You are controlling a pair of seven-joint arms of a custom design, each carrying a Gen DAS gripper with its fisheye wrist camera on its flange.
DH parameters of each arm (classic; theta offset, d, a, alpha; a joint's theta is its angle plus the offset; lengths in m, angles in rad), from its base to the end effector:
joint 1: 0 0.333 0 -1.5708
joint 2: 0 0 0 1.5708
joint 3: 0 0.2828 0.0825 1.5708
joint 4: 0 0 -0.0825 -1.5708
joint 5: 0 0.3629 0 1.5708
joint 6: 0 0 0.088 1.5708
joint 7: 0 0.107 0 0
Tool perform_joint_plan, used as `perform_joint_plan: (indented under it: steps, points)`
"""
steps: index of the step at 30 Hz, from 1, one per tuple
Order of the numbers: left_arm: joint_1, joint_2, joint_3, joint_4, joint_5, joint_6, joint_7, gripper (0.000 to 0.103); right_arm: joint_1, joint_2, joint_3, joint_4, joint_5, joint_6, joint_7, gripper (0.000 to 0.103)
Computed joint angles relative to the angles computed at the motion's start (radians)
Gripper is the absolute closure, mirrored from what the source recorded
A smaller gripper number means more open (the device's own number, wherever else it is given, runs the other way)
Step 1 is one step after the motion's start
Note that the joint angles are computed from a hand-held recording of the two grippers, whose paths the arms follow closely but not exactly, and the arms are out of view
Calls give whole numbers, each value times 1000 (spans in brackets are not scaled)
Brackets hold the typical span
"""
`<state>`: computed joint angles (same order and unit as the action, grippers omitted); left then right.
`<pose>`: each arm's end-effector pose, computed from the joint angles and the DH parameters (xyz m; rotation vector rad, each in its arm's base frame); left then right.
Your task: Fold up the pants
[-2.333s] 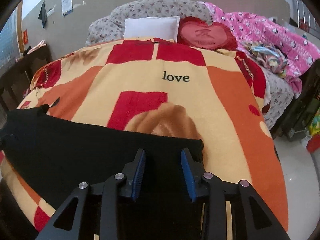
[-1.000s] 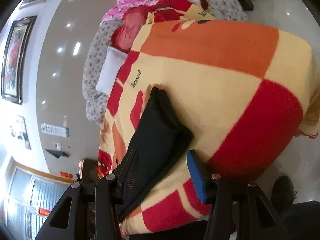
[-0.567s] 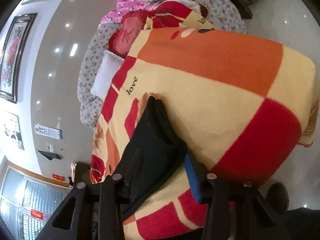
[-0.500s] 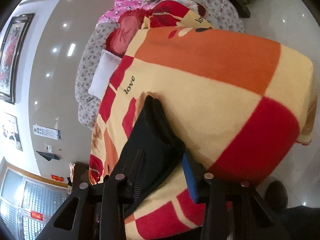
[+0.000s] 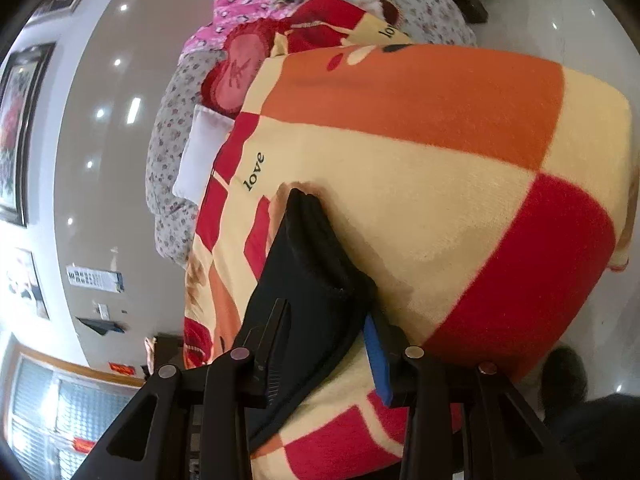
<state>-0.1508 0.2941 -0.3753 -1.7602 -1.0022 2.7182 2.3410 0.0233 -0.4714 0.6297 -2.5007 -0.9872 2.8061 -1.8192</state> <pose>0.5843 -0.2786 0.4479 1.4791 -2.3295 1.4529 0.3277 0.3135 0.4507 -0.2503 2.1319 -0.0746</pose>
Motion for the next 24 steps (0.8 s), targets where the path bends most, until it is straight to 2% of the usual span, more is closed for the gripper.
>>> perform_joint_plan:
  steps: [2,3,4,6,10,12,14,16,18,21,24]
  points:
    - [2,0,-1,1,-3,-2,1,38,50,15,-37,1,16,-36,-39,84]
    - [3,0,-2,1,-6,-4,4,38,69,24,-51,2,16,-51,-48,94]
    - [4,0,-2,1,-9,-5,6,38,70,22,-49,-2,-14,-54,-21,96]
    - [2,0,0,0,-5,-4,3,38,100,32,-65,6,-28,-83,-30,96]
    - [-11,-2,12,7,42,-9,-35,35,169,78,-88,55,-28,-210,-119,96]
    - [-4,-6,-7,24,25,-25,-4,35,200,108,-89,92,-36,-289,-183,95]
    - [-2,-1,-30,69,-19,-87,41,35,228,143,-75,152,-66,-402,-279,95]
    - [-31,19,-32,123,10,-133,25,35,246,162,-70,190,-129,-451,-316,95]
    - [-71,61,-38,206,69,-190,-3,35,270,206,-63,253,-173,-521,-410,95]
    - [-122,173,-53,394,164,-343,-79,35,303,283,-76,330,-240,-540,-512,95]
    - [-167,273,-61,554,251,-433,-150,35,335,353,-111,385,-287,-492,-578,95]
